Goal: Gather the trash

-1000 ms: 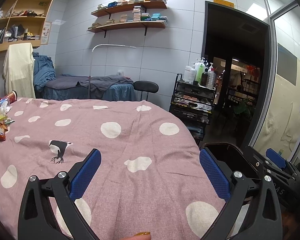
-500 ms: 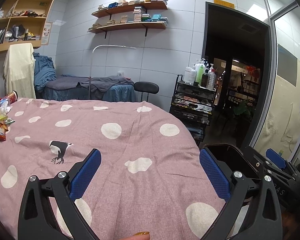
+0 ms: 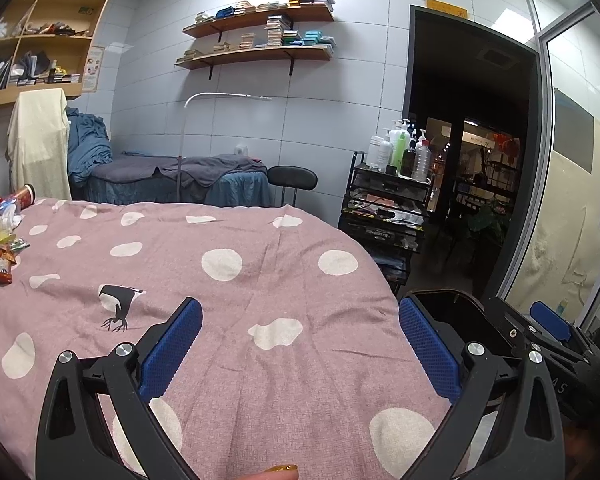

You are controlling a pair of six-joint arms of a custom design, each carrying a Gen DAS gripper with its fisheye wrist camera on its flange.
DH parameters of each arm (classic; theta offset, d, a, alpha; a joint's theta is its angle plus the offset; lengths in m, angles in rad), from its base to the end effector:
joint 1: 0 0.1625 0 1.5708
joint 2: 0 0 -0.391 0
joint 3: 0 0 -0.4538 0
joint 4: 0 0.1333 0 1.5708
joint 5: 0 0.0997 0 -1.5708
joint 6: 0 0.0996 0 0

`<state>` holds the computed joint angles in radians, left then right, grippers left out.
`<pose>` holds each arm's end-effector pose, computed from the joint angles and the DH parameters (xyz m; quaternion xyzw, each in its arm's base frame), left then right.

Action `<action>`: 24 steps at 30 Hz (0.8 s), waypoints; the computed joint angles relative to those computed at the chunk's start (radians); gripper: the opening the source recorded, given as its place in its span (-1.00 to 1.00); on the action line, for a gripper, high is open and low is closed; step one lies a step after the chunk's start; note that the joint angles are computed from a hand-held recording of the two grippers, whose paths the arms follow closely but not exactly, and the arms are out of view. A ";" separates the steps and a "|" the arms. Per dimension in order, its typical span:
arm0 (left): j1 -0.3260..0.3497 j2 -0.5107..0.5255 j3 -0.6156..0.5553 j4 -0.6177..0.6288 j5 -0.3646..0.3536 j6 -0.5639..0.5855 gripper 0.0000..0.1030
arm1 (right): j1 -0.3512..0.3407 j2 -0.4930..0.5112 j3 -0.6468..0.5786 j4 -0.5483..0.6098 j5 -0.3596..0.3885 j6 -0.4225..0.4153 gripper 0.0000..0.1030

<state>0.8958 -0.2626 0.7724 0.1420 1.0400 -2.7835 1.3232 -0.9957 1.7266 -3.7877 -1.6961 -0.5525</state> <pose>-0.3449 -0.7249 -0.0888 0.3260 0.8095 -0.4597 0.1646 -0.0440 -0.6670 0.2786 0.0698 -0.7329 0.6039 0.3054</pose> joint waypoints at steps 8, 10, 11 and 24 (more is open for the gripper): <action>0.000 0.006 -0.007 0.007 0.002 -0.004 0.90 | -0.001 0.000 0.003 -0.003 -0.001 0.003 0.89; 0.000 0.009 -0.010 0.012 0.005 -0.006 0.90 | -0.001 0.001 0.002 -0.003 -0.002 0.000 0.89; 0.000 0.008 -0.010 0.013 0.008 -0.008 0.90 | -0.001 0.001 0.002 -0.004 -0.002 -0.002 0.89; 0.001 0.012 -0.013 0.017 0.015 -0.015 0.90 | -0.004 0.000 0.005 -0.005 -0.003 -0.005 0.89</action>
<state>0.8965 -0.2502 0.7590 0.1591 1.0548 -2.7982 1.3194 -0.9959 1.7320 -3.7931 -1.6992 -0.5576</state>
